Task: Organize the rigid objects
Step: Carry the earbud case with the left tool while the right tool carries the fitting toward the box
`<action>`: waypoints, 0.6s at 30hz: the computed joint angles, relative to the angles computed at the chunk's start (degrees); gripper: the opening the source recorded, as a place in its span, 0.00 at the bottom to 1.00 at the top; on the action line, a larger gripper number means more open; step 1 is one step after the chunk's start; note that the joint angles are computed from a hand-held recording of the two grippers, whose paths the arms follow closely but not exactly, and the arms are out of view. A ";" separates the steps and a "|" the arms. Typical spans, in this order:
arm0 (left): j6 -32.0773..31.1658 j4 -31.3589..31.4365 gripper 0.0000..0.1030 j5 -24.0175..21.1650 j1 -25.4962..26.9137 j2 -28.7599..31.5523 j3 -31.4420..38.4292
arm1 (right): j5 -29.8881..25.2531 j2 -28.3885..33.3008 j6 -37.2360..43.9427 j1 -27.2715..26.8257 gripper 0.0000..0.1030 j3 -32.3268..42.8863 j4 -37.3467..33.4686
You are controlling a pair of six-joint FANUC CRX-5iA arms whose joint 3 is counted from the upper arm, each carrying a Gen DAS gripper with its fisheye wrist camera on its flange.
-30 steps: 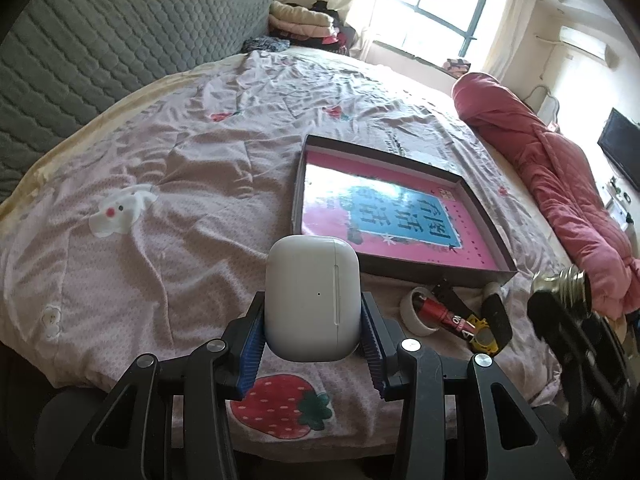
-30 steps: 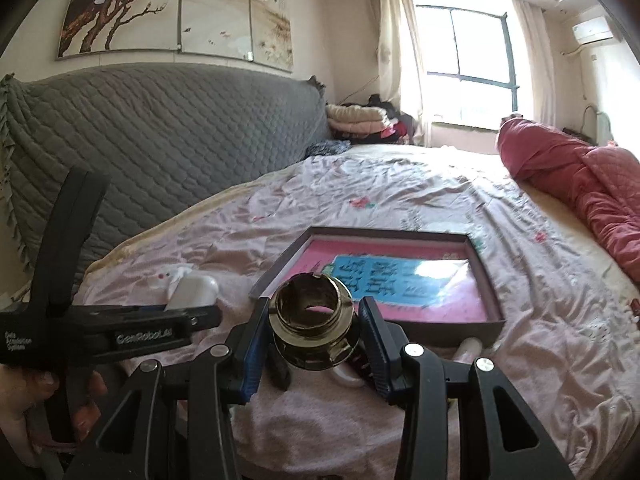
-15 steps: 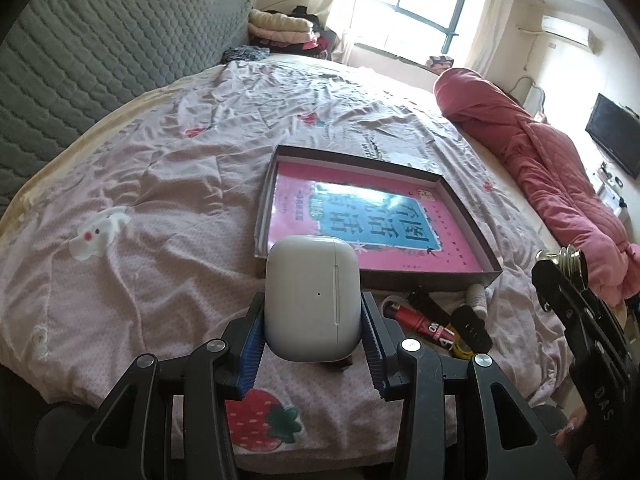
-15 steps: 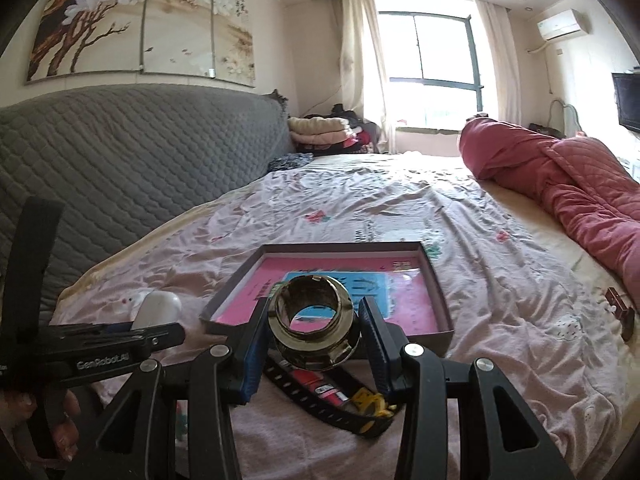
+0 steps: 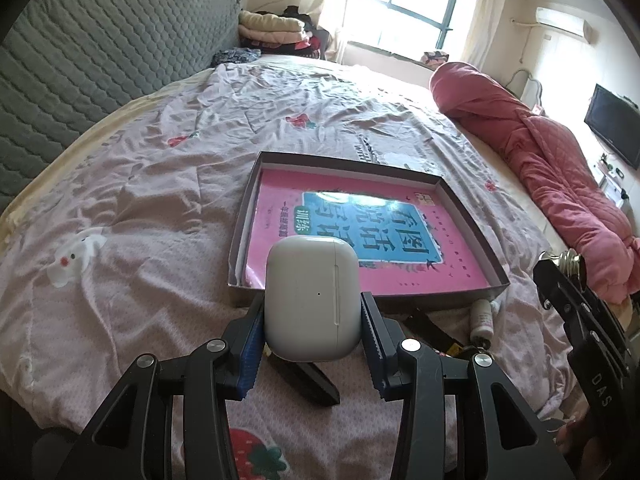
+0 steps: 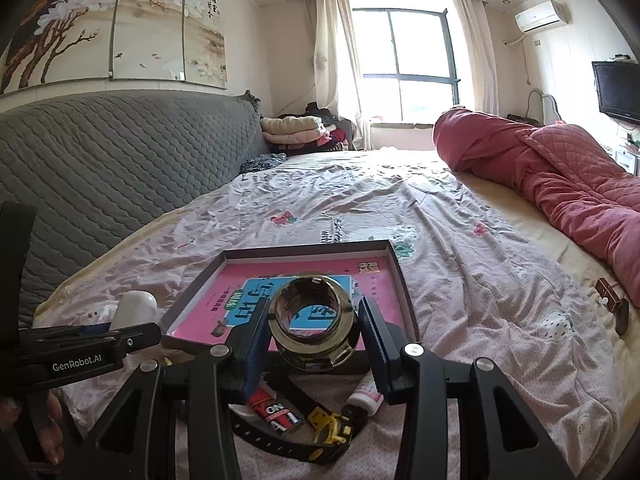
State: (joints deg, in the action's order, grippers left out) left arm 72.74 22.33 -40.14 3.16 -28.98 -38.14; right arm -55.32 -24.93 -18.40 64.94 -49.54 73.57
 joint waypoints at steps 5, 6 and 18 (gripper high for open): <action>1.18 -1.08 0.44 1.44 -0.93 2.65 1.00 | 1.85 0.70 0.26 -2.90 0.42 -0.17 0.71; 1.87 -1.65 0.44 1.76 -1.20 3.35 1.40 | 2.31 0.86 0.34 -3.46 0.42 -0.28 0.96; 4.58 -2.82 0.44 4.62 -2.28 9.06 3.39 | 10.64 2.61 3.57 -11.43 0.13 -0.91 -2.26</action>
State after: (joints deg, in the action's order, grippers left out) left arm 77.33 19.50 -35.52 0.88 -19.92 -34.75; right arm -44.69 -22.31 -14.83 53.51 -50.45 71.31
